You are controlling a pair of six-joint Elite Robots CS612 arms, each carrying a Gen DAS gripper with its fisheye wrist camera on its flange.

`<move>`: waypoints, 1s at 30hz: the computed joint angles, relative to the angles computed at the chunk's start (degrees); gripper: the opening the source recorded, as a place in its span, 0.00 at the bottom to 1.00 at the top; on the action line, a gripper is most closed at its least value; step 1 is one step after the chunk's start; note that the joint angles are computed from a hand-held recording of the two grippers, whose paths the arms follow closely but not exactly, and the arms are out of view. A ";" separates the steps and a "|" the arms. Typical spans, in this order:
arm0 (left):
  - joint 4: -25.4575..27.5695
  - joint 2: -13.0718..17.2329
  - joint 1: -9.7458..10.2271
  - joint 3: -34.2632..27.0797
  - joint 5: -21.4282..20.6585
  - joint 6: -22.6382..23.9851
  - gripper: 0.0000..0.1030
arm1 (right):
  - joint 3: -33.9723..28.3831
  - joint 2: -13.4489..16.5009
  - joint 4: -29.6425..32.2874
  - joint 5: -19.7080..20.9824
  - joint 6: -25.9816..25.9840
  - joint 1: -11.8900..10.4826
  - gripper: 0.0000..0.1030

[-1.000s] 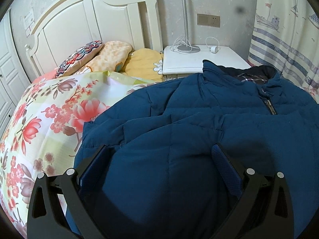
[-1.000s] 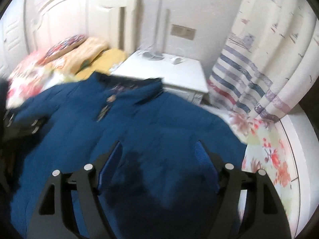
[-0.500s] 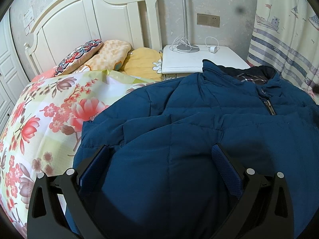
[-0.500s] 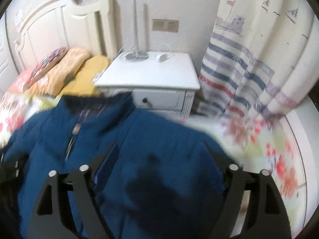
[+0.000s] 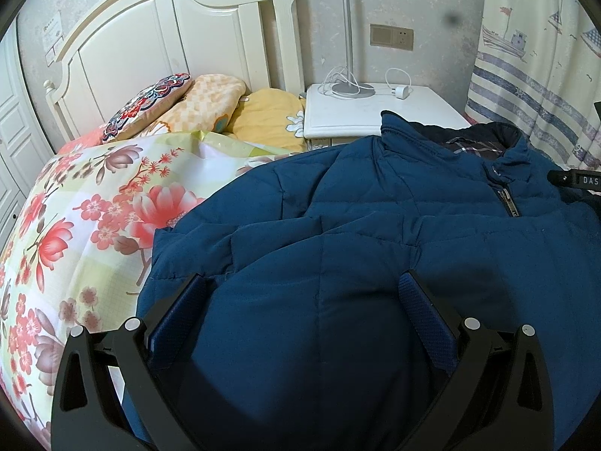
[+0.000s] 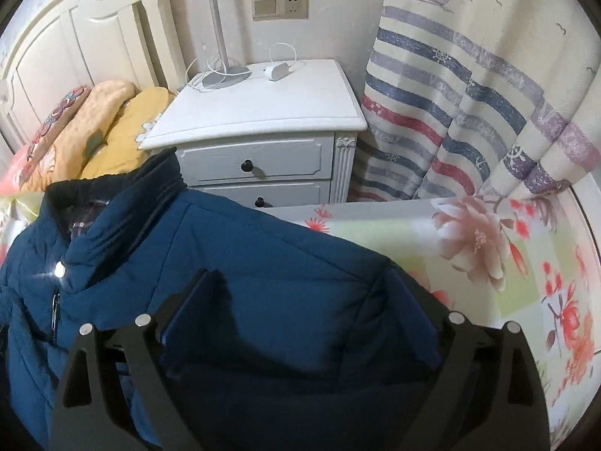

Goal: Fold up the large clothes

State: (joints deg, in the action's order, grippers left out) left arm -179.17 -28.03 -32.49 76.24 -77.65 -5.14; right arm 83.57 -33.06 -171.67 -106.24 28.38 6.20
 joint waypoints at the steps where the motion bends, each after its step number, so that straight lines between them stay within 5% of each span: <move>1: 0.08 0.03 0.02 -0.13 -0.11 -0.02 0.96 | 0.22 -0.32 0.51 1.00 -0.57 -0.10 0.92; 2: -0.01 0.03 0.06 -0.11 -0.31 -0.12 0.96 | 0.19 -0.64 1.90 0.81 -0.93 -0.04 0.92; 4: -0.17 0.08 0.18 -0.11 -0.74 -0.29 0.96 | 1.81 -2.29 2.56 -6.17 -0.44 1.50 0.91; 8: 0.05 0.14 0.14 -0.24 -0.61 -0.28 0.96 | 7.86 -5.06 -10.75 -12.01 -3.51 5.18 0.91; 13: -0.03 0.16 0.15 -0.25 -0.69 -0.31 0.96 | 10.13 -5.18 -11.41 -8.64 -10.42 9.29 0.92; 16: -0.03 0.15 0.17 -0.25 -0.72 -0.31 0.96 | 8.56 -2.84 -9.81 -10.61 -10.33 10.32 0.97; 20: -0.05 0.14 0.16 -0.20 -0.63 -0.26 0.96 | 9.73 -2.52 -12.54 -5.40 -6.46 8.74 0.97; 30: 0.39 0.12 0.34 -0.43 -1.49 -1.97 0.96 | 10.00 -2.63 -12.81 -3.55 -5.90 8.22 0.98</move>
